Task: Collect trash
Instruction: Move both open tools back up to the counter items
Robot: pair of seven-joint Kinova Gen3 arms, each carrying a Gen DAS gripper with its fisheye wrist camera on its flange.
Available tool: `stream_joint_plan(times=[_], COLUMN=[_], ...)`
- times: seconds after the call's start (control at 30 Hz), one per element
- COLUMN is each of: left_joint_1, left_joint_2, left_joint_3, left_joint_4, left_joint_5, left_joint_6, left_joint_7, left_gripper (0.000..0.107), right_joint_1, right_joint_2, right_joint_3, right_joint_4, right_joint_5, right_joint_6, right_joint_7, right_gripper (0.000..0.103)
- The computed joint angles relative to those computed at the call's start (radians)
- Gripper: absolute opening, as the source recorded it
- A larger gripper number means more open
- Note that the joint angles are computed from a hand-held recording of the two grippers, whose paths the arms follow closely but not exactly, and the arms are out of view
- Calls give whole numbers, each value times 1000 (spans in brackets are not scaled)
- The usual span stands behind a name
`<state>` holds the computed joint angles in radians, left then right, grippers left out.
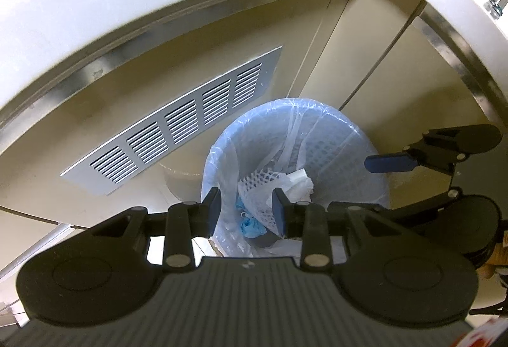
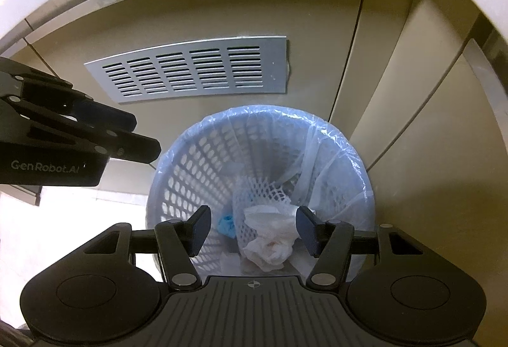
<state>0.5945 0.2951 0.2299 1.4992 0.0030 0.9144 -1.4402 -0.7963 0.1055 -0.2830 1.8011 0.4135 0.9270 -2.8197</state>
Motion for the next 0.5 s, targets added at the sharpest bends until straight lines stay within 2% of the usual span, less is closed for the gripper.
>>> stream_joint_plan(times=[0.23, 0.5], left_joint_1=[-12, -63], left_joint_2=[-47, -140], left_joint_3=[11, 22], left_joint_4=[7, 4], left_joint_5=[11, 87], left_joint_6=[-28, -73], left_joint_7=[-43, -119], left_gripper=[31, 31], right_joint_1=[-18, -58], right_joint_2=[-35, -82], right_joint_3=[-16, -78], right_joint_4=[-31, -130], right_joint_5=[54, 198], right_joint_6=[62, 220], right_joint_7=[-22, -21], right_gripper=[59, 59])
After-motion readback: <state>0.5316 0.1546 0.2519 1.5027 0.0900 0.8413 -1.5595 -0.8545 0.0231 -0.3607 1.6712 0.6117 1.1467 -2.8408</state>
